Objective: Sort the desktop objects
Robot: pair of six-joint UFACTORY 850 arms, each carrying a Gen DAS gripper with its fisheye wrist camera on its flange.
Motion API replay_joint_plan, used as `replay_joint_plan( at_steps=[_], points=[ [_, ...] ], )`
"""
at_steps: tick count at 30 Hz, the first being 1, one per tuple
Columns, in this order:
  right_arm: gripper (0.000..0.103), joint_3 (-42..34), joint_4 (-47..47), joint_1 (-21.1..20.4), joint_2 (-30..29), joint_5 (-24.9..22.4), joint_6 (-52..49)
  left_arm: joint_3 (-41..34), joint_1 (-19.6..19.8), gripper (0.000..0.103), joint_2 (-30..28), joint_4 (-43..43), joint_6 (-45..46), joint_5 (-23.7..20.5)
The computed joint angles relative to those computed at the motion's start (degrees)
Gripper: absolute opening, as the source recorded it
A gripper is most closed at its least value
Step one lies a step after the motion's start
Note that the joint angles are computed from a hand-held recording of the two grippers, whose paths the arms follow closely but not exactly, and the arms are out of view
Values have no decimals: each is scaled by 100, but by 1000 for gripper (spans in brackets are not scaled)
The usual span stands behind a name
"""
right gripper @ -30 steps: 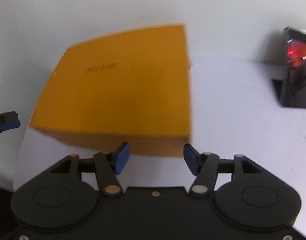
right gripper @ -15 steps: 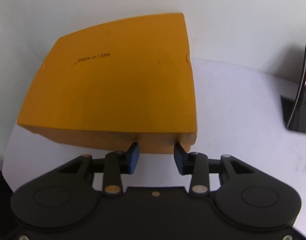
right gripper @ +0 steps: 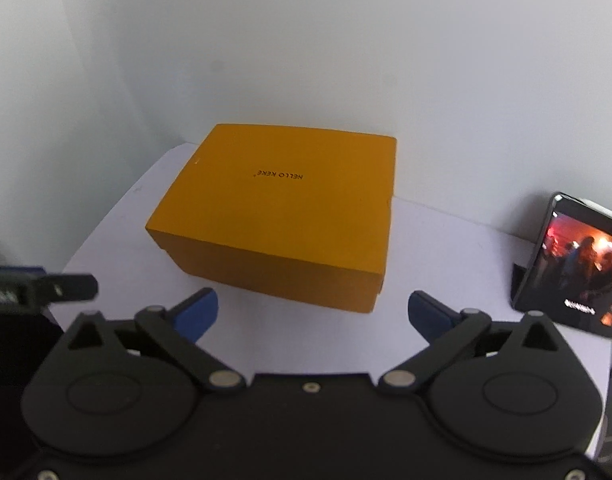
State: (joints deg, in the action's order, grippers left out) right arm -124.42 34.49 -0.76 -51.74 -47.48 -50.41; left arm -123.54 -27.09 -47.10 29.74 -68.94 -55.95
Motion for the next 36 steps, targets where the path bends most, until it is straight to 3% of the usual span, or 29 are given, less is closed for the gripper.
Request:
replay_joint_plan(
  at_steps=[3, 10, 18, 24, 36],
  points=[
    [103, -116, -263, 30, -23, -135, 134, -635, -144, 103, -366, 143, 199, -807],
    [102, 254, -431, 100, 186, 6, 44, -967, -226, 103, -553, 212, 185, -1158],
    [102, 177, -446, 159, 61, -74, 25, -1557, -190, 103, -902, 184, 372, -1612],
    [102, -34, -445, 173, -62, -220, 86, -1932, -150, 103, -1106, 134, 505, -1810],
    [102, -246, -480, 207, -163, -348, 155, -2115, -118, 103, -1200, 98, 602, -1794]
  ],
)
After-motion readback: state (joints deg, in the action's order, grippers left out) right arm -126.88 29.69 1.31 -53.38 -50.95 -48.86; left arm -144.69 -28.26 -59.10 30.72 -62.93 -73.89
